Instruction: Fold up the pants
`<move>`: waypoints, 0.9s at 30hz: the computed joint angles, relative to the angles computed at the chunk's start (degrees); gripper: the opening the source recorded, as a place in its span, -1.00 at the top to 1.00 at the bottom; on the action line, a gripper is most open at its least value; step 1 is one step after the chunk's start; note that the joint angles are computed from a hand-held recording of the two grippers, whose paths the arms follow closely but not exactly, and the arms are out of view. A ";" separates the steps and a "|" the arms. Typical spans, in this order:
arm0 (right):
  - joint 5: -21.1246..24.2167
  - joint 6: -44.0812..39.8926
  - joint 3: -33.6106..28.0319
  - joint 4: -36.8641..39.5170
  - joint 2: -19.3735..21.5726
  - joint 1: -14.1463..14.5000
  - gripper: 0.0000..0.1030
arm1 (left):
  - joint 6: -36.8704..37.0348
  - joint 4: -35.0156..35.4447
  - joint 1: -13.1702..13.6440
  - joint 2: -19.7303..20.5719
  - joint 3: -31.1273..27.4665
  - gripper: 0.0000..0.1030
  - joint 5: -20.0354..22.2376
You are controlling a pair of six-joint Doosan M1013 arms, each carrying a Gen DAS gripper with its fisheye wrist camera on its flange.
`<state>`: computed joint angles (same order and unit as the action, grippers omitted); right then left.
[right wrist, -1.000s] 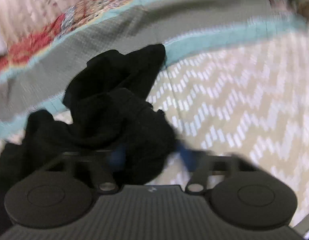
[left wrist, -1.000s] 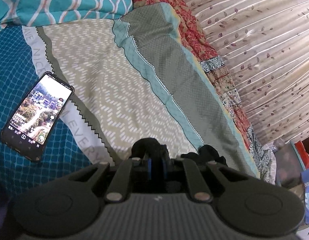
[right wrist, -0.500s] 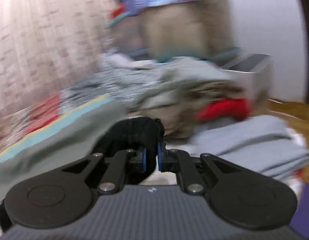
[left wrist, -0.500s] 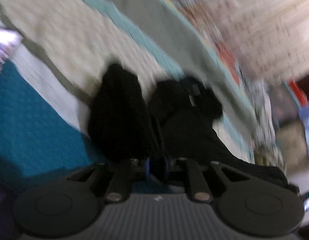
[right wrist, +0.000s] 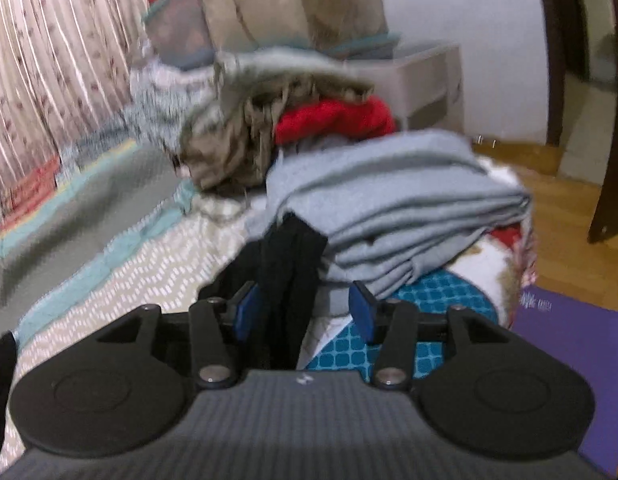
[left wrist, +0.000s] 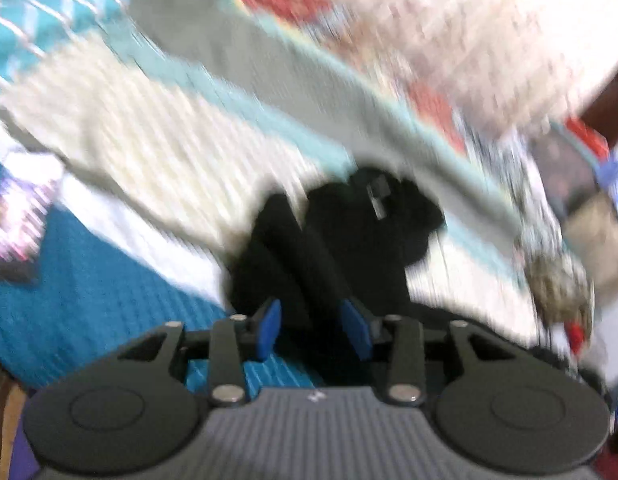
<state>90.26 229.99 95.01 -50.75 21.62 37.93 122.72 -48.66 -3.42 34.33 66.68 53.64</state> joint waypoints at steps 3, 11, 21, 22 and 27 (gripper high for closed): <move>-1.08 -3.39 -1.46 -5.30 0.66 -0.61 -0.03 | -3.15 3.66 -0.39 2.23 -5.58 0.23 -3.26; -33.40 -23.50 -7.32 -13.64 2.16 -7.21 -0.11 | -1.94 12.18 -7.24 14.98 -25.18 -0.28 2.72; -45.67 -84.78 -46.27 20.42 25.46 -16.71 -0.48 | -10.10 23.51 -11.14 23.35 -35.89 0.53 11.29; -41.95 -92.28 -52.27 24.24 28.80 -17.16 -0.53 | -9.72 21.39 -10.50 22.22 -33.81 0.59 9.98; -18.82 -106.61 -79.86 24.66 45.48 -17.25 0.61 | -12.62 14.28 -6.17 16.43 -25.03 0.66 -1.23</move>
